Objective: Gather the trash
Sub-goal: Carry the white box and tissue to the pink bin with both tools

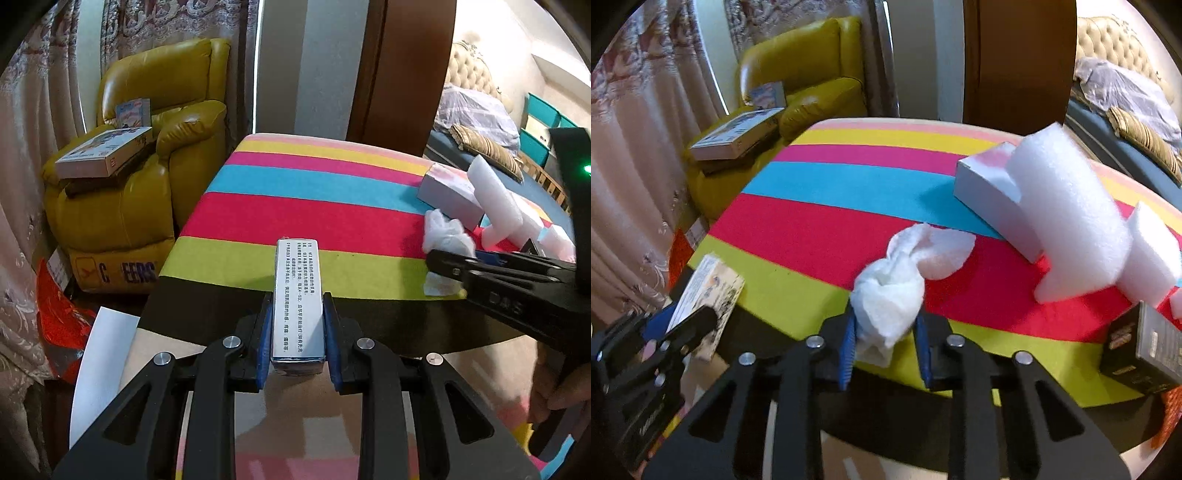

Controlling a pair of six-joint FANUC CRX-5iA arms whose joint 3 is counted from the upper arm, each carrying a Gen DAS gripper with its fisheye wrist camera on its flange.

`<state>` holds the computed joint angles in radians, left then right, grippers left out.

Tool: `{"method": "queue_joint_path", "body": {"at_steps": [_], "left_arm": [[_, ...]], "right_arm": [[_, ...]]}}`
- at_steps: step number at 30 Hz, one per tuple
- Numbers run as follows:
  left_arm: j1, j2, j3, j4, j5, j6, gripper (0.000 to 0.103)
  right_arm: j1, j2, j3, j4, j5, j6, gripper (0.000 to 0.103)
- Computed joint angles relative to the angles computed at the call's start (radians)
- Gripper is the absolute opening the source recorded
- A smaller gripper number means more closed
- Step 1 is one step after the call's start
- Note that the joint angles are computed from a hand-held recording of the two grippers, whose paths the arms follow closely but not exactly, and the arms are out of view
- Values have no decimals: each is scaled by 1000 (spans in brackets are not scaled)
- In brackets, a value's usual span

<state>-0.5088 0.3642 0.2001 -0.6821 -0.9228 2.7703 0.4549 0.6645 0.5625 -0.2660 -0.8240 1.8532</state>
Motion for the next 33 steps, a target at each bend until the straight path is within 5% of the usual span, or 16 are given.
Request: {"method": "queue_joint_path", "body": {"at_steps": [17, 26, 33], "left_arm": [[-10, 29, 42, -4, -57, -44, 26], [-69, 30, 65, -115, -99, -7, 26], [-138, 3, 54, -148, -38, 44, 26]], "right_arm": [[-97, -273, -361, -212, 166, 418, 25], [-173, -331, -424, -312, 150, 508, 25], [-238, -372, -454, -353, 143, 558, 25]]}}
